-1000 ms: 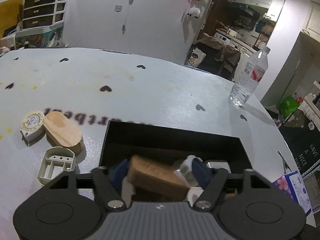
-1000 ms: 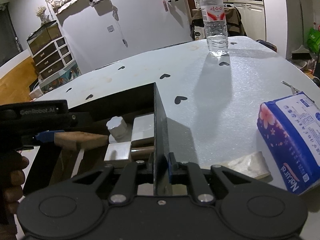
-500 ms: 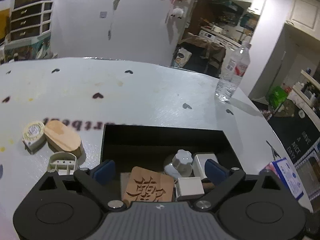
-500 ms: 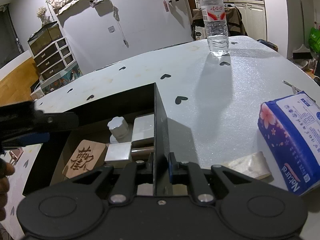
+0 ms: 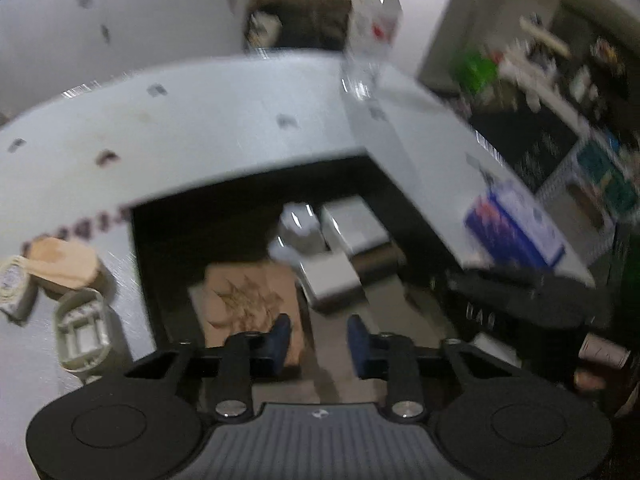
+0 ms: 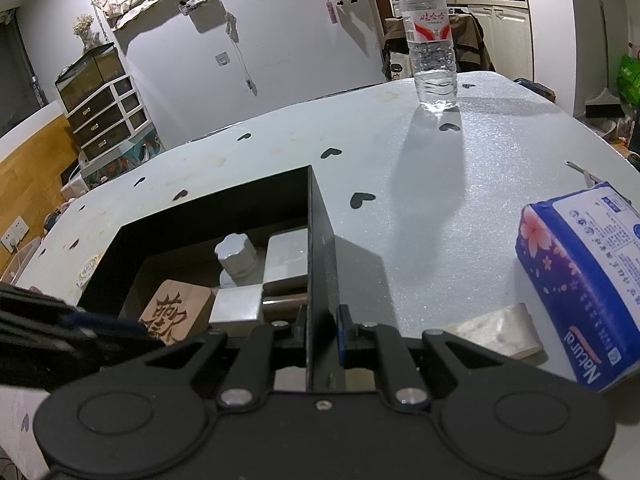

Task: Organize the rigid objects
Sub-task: 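Lower the wooden block into the box and open the left tool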

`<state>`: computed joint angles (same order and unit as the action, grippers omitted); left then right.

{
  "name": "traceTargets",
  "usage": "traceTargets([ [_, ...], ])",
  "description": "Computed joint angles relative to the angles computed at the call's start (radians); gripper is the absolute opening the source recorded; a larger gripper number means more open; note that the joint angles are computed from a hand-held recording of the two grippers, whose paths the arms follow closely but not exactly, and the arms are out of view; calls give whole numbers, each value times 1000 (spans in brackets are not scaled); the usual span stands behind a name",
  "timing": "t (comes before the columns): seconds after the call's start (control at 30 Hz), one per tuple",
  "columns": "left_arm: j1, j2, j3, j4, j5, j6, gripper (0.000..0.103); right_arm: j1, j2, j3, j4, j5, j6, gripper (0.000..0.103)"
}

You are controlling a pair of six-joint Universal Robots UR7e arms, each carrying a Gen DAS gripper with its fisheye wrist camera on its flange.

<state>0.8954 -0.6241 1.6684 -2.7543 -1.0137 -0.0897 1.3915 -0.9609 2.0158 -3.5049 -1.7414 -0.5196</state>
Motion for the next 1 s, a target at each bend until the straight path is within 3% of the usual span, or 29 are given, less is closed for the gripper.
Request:
traceTargets([
  [0.13, 0, 35, -52, 111, 59, 10, 28, -1, 0, 0, 0, 1, -1, 13],
  [0.33, 9, 60, -71, 75, 108, 74, 22, -3, -3, 1, 4, 6, -5, 13],
  [0.53, 24, 74, -101, 36, 157, 71, 21, -5, -4, 2, 5, 8, -4, 13],
  [0.63, 26, 82, -109, 12, 175, 75, 17, -5, -3, 0, 6, 5, -4, 13],
  [1.0, 22, 89, -104, -30, 237, 95, 20, -6, -3, -1, 8, 5, -3, 13],
])
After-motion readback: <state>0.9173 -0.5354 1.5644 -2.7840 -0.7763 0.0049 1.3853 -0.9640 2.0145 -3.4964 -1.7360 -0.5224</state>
